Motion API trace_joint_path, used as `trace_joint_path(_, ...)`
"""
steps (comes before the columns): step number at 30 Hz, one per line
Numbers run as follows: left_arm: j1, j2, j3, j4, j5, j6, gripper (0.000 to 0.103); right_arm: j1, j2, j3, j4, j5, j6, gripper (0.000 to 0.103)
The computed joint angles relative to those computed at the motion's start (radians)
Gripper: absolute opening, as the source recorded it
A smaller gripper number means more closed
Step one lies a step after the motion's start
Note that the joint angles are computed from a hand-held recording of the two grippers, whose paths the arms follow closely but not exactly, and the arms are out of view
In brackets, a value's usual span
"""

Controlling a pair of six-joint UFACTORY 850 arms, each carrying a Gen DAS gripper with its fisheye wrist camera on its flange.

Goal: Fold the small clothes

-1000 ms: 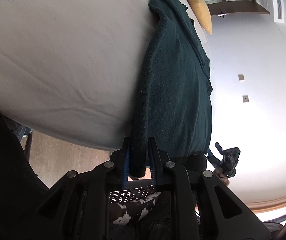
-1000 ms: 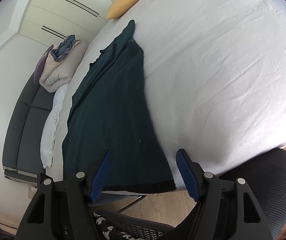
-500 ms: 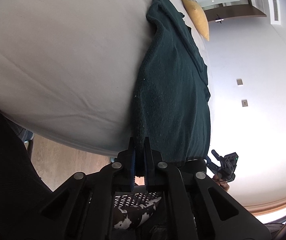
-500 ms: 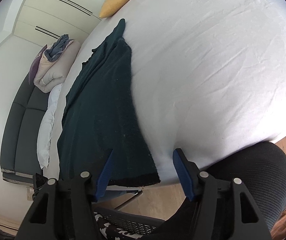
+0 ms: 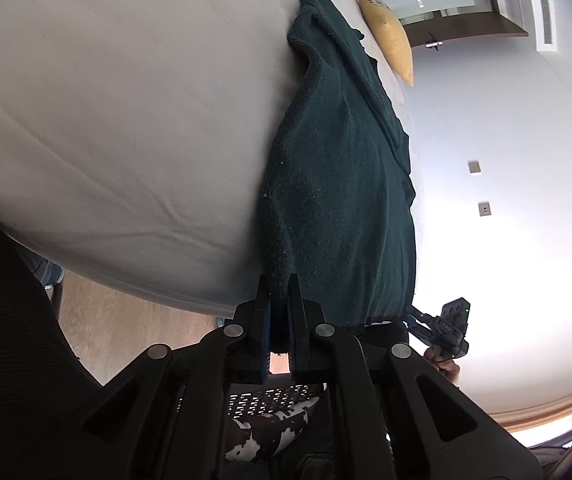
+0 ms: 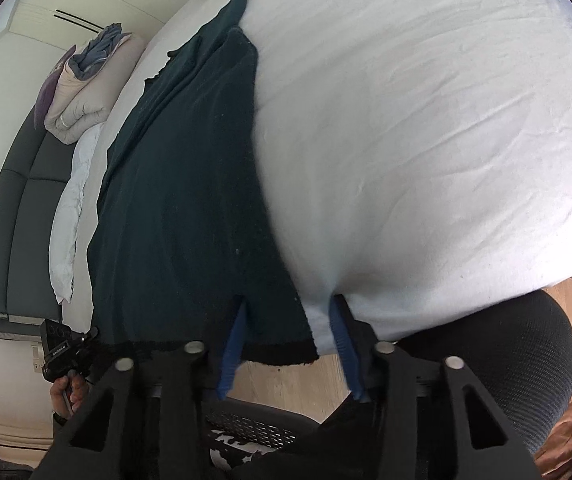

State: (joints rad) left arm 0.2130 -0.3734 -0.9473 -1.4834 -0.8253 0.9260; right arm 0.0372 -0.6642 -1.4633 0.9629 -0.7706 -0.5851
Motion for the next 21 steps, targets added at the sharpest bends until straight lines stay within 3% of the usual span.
trace_joint_path(1,0.0,0.001,0.001,-0.001,-0.001,0.001,0.004,-0.002,0.001,0.005,0.014,-0.01,-0.016,0.012)
trace_joint_path(5,-0.002,0.006,0.003,-0.01,-0.002,0.011,0.004,0.0,0.019,0.033,0.08,-0.013,-0.083,0.009)
trace_joint_path(13,0.024,0.018,0.002,-0.11,-0.068,0.058,0.004,-0.019,0.032,0.037,0.335,-0.119,-0.243,0.009)
trace_joint_path(18,0.033,0.007,-0.059,-0.174,-0.096,0.083,0.004,-0.018,-0.001,-0.041,0.456,-0.184,-0.27,0.009)
trace_joint_path(21,0.04,-0.015,-0.11,-0.213,-0.112,0.09,0.004,-0.01,-0.043,-0.125,0.471,-0.178,-0.235,0.009)
